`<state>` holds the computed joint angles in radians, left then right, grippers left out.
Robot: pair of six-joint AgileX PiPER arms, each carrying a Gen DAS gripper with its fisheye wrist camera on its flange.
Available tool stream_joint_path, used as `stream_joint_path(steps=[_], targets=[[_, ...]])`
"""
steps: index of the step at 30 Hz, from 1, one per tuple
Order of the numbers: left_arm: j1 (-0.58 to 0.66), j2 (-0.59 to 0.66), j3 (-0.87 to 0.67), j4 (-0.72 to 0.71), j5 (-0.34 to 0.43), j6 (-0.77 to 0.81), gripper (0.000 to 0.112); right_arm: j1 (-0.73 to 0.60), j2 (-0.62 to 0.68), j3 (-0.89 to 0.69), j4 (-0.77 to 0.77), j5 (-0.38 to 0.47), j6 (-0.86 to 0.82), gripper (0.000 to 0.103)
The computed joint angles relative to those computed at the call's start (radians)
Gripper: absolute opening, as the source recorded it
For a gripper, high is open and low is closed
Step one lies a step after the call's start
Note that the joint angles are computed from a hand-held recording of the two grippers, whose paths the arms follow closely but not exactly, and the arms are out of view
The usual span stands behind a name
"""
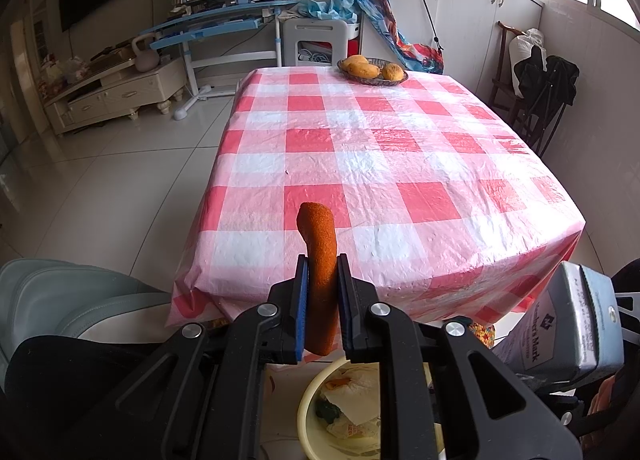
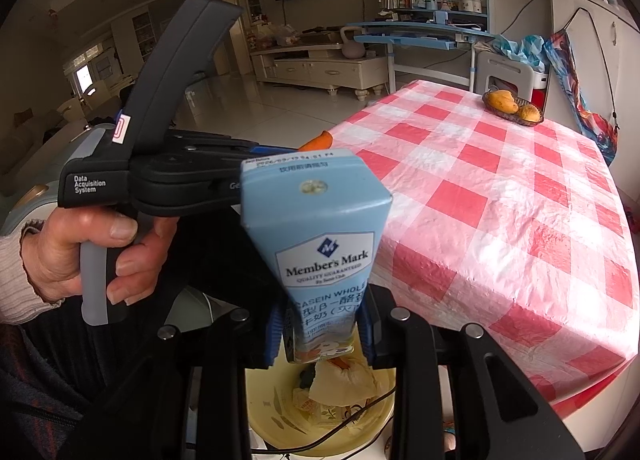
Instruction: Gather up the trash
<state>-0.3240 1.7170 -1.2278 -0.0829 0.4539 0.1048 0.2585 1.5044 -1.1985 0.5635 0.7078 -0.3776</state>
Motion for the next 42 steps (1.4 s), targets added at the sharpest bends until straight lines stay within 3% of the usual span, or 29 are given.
stream_joint_path(steps=[42], targets=[[-0.002,0.001,-0.001,0.004,0.007,-0.003,0.014,0.015,0.011,-0.013,-0.022,0.002,0.026,0.031]])
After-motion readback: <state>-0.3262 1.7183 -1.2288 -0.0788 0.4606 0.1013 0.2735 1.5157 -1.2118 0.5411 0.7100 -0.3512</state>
